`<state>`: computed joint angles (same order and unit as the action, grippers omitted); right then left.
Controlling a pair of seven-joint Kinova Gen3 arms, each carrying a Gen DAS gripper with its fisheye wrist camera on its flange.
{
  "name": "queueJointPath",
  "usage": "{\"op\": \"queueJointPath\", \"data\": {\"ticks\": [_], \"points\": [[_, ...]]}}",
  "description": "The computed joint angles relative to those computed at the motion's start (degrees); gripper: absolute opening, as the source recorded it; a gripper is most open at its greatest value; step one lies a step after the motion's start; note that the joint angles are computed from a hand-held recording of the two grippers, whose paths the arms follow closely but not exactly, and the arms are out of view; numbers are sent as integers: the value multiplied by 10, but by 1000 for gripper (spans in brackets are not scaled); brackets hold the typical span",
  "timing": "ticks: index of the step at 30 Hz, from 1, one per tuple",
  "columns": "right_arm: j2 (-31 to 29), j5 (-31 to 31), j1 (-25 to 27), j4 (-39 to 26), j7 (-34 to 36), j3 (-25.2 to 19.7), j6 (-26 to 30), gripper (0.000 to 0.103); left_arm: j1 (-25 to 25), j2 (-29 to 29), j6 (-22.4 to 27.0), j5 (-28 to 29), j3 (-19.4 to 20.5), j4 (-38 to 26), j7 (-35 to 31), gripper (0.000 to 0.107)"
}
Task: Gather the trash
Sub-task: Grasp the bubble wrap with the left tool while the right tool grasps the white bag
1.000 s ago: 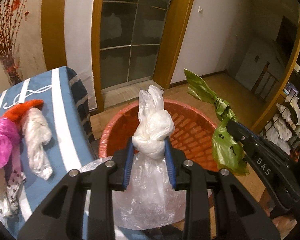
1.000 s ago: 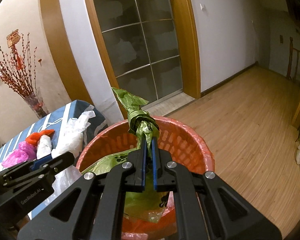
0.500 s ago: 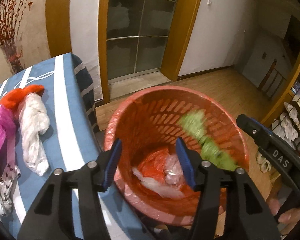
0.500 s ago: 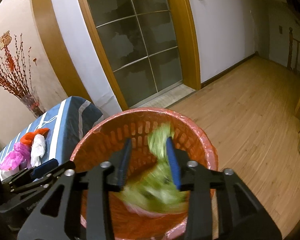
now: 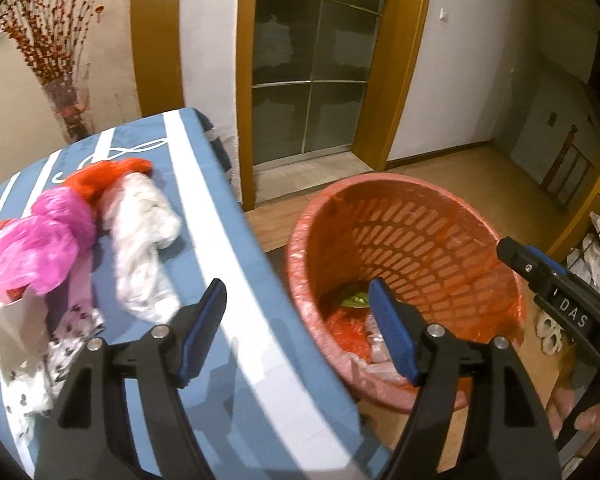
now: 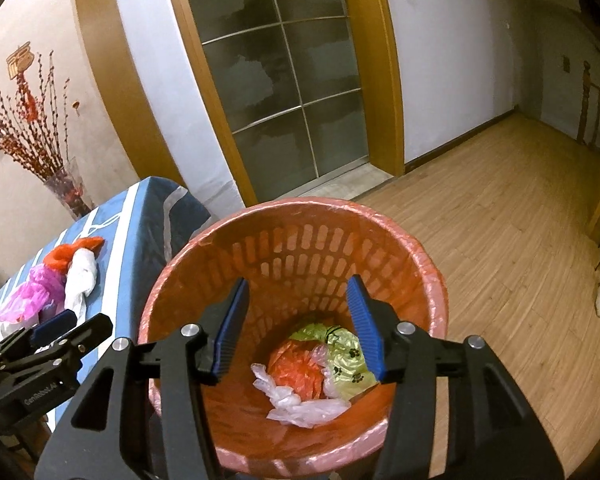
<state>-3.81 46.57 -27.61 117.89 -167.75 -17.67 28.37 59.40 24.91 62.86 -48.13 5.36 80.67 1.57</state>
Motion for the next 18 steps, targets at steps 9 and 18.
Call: {"op": "queueJointPath", "data": {"ticks": [9, 18], "points": [[11, -2, -30, -24, 8, -17, 21, 51, 18, -50, 47, -31, 17, 64, 65, 73], [59, 3, -106, -77, 24, -13, 31, 51, 7, -113, 123, -60, 70, 129, 144, 74]]}}
